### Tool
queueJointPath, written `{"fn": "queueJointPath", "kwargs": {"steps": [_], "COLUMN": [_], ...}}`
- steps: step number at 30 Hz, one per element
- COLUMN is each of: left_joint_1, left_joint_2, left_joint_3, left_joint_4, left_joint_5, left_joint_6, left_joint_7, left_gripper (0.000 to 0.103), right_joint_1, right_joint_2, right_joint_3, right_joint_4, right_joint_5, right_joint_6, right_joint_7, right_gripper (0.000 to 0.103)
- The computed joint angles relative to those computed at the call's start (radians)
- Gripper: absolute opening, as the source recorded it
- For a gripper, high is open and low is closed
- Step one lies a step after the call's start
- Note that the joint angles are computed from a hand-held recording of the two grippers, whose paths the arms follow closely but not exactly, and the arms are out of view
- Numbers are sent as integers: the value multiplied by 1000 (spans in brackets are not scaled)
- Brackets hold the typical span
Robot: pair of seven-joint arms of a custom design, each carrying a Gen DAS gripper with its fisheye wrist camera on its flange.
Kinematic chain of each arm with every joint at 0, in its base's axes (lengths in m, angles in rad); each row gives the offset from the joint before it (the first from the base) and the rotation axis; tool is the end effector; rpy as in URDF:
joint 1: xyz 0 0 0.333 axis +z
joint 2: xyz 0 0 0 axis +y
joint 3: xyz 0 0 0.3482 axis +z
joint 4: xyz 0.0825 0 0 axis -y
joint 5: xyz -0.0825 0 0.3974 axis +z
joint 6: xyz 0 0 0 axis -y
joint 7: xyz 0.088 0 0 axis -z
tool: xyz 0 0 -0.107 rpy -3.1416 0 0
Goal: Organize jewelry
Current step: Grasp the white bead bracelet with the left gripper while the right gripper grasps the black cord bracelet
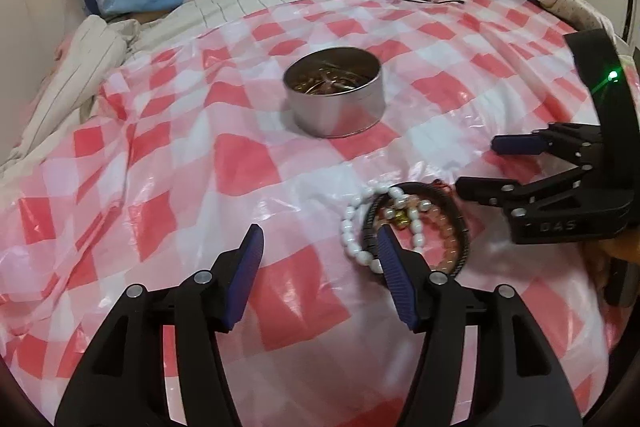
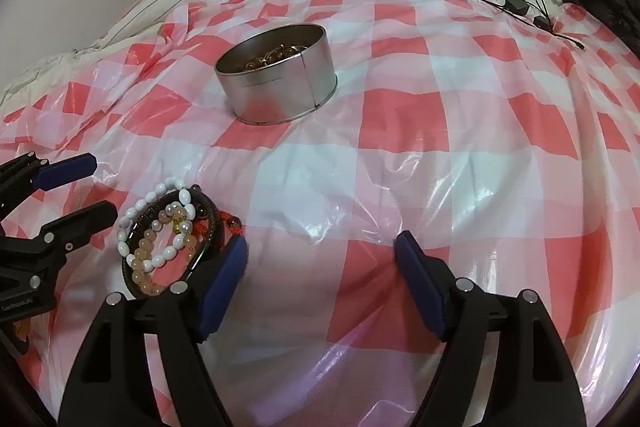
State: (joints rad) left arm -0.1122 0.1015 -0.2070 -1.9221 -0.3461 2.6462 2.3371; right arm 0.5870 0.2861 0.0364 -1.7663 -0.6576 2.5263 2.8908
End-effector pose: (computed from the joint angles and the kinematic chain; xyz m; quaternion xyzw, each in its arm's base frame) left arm 0.6154 -0.1888 0.5355 -0.3439 0.8791 -0.2741 0.1838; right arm 0.5613 0.4081 0.4761 -0.5809 0.7455 -0.1931 0.2635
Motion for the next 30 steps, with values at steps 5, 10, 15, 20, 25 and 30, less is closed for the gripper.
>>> {"fn": "queueJointPath", "kwargs": {"steps": [5,10,15,20,25,30], "left_joint_1": [0,-6,-18,0,-1,-23], "left_joint_2": [27,54,72,76,83,89], "left_joint_3": [-5,-10,-6,-18,-14,15], "left_joint_4": [24,36,41,51,55,60], "left_joint_5": [4,32,115,85,116,237], "left_joint_6": [-7,4,33,39,35,8], "left_joint_7": [-8,-29,-80,-78,-94,-154], "left_gripper": [56,57,57,59,66,70], "right_joint_1": [2,2,16,18,54,115], "right_joint_2": [-6,11,37,23,101,105], "right_joint_3": [-5,-7,-9,-23,-9,-41], "right_joint_4": [-11,13,58,35,175,218], "right_joint_5": [-17,-32,-27,-69,-11,-120], "right_joint_6": [22,48,18,98,-130,-372], "right_joint_7": [19,4,-60,-8,-203,-168], "right_gripper": [77,77,77,77,79,82]}}
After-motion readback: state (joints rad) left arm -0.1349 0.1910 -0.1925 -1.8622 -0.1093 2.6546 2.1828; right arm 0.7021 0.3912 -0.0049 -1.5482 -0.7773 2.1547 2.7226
